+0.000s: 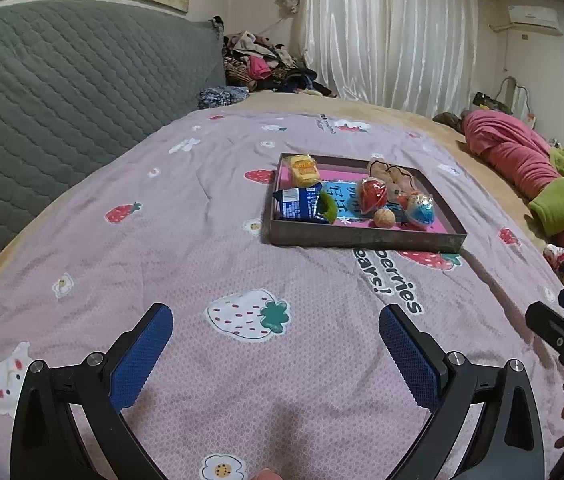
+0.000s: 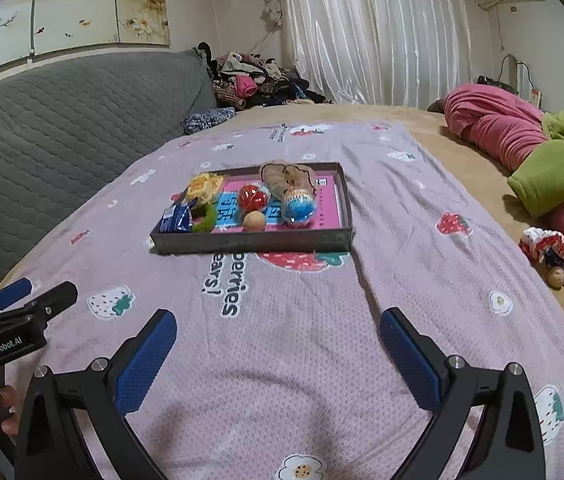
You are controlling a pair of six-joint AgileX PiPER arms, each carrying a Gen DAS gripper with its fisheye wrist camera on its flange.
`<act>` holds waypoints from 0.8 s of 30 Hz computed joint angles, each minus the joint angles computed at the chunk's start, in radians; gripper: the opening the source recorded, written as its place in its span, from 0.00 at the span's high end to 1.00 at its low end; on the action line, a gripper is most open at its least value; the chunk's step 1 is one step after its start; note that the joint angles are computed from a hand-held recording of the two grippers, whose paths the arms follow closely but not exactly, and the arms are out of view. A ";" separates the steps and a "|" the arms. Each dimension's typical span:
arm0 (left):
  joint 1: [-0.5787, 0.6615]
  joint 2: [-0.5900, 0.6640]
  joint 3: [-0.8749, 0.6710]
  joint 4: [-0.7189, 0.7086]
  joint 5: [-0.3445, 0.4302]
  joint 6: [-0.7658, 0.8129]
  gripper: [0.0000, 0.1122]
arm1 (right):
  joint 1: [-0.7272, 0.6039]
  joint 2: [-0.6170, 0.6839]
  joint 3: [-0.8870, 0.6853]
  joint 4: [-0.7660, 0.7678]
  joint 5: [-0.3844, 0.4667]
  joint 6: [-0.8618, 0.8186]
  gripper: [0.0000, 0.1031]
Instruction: Organize objects
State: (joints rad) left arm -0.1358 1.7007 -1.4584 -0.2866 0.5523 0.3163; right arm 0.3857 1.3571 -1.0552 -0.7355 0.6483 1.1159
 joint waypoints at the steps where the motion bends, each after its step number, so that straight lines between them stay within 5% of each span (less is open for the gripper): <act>1: 0.001 0.001 0.001 -0.007 -0.002 0.007 0.08 | 0.003 -0.001 0.009 -0.012 -0.006 0.013 0.01; 24: 0.012 0.028 0.037 -0.049 -0.029 0.049 0.08 | 0.020 0.013 0.073 -0.085 -0.022 0.092 0.01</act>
State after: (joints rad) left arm -0.1238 1.7283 -1.4219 -0.3360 0.5230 0.3656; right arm 0.4053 1.3700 -0.9819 -0.8203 0.6263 1.2083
